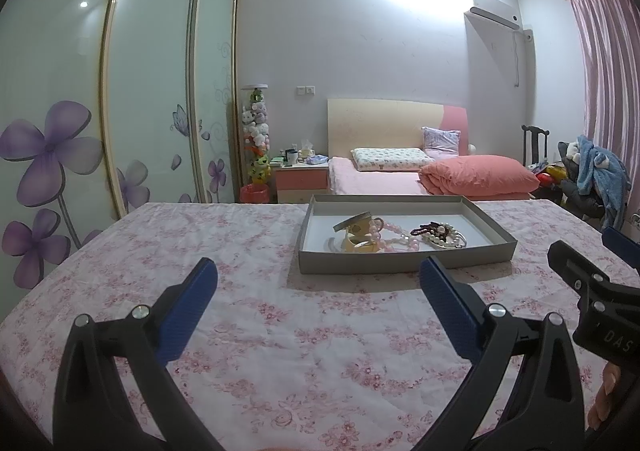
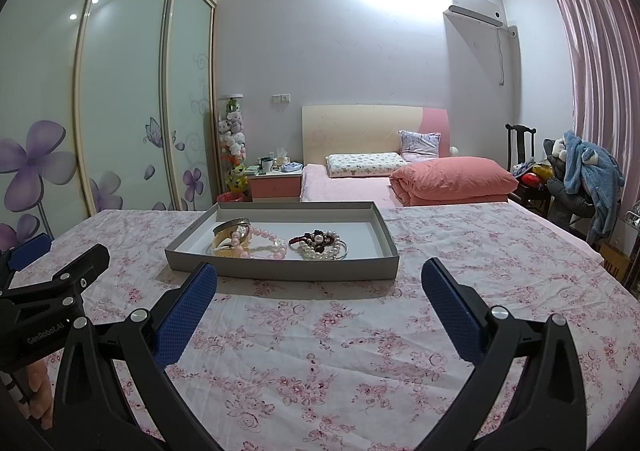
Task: Organize jewelry
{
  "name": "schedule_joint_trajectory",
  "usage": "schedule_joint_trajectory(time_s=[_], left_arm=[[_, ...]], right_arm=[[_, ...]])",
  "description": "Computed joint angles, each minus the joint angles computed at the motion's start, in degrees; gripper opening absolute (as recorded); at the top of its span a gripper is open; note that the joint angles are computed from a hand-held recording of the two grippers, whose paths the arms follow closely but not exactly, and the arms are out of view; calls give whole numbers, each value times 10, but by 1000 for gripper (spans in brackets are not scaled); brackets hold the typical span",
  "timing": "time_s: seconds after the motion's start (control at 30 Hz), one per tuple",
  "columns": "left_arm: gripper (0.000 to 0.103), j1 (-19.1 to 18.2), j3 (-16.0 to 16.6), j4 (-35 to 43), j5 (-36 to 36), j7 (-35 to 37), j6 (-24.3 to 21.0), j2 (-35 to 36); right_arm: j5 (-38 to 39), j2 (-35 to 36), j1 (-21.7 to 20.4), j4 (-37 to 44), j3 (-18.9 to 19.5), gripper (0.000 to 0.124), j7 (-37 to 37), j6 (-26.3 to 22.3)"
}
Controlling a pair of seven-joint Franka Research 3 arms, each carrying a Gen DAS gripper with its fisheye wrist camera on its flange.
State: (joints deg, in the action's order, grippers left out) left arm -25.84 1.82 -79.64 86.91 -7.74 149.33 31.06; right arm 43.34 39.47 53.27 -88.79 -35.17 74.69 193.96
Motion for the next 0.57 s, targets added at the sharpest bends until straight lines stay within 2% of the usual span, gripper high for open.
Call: schedule_joint_trajectory(time_s=[0.57], left_arm=[[99, 3, 1, 8, -6, 6, 12, 5]], right_arm=[[0, 0, -1, 1, 2, 101, 0, -1]])
